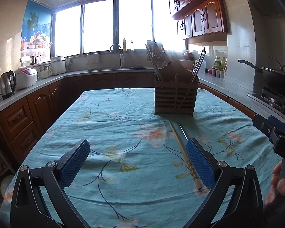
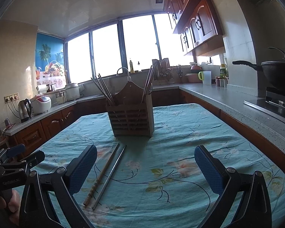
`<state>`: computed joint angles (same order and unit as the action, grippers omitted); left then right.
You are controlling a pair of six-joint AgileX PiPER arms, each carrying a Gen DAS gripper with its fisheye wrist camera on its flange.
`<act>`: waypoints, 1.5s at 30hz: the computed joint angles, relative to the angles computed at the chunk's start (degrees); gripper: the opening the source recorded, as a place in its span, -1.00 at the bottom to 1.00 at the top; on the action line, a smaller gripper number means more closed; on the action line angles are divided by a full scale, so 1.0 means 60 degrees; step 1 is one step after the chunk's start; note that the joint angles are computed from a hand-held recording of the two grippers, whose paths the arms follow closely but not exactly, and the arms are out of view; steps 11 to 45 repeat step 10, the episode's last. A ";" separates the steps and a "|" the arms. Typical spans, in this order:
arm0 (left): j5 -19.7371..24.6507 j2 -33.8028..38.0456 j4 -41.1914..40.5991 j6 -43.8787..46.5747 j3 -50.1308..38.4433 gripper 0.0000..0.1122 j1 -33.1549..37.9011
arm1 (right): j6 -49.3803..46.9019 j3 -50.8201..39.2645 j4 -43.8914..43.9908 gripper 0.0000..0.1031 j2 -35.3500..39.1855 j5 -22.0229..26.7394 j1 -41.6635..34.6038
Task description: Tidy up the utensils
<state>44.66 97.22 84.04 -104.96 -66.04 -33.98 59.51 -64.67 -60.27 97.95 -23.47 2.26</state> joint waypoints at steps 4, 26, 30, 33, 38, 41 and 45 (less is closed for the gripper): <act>-0.0041 0.0005 -0.0047 0.0072 -0.0033 0.84 0.0009 | 0.0364 -0.0149 -0.0375 1.00 0.0091 0.0036 -0.0008; -0.0177 0.0079 -0.0159 0.0209 -0.0127 0.84 0.0060 | 0.0430 -0.0182 -0.0439 1.00 0.0129 0.0079 0.0014; -0.0177 0.0079 -0.0159 0.0209 -0.0127 0.84 0.0060 | 0.0430 -0.0182 -0.0439 1.00 0.0129 0.0079 0.0014; -0.0177 0.0079 -0.0159 0.0209 -0.0127 0.84 0.0060 | 0.0430 -0.0182 -0.0439 1.00 0.0129 0.0079 0.0014; -0.0177 0.0079 -0.0159 0.0209 -0.0127 0.84 0.0060 | 0.0430 -0.0182 -0.0439 1.00 0.0129 0.0079 0.0014; -0.0177 0.0079 -0.0159 0.0209 -0.0127 0.84 0.0060 | 0.0430 -0.0182 -0.0439 1.00 0.0129 0.0079 0.0014; -0.0177 0.0079 -0.0159 0.0209 -0.0127 0.84 0.0060 | 0.0430 -0.0182 -0.0439 1.00 0.0129 0.0079 0.0014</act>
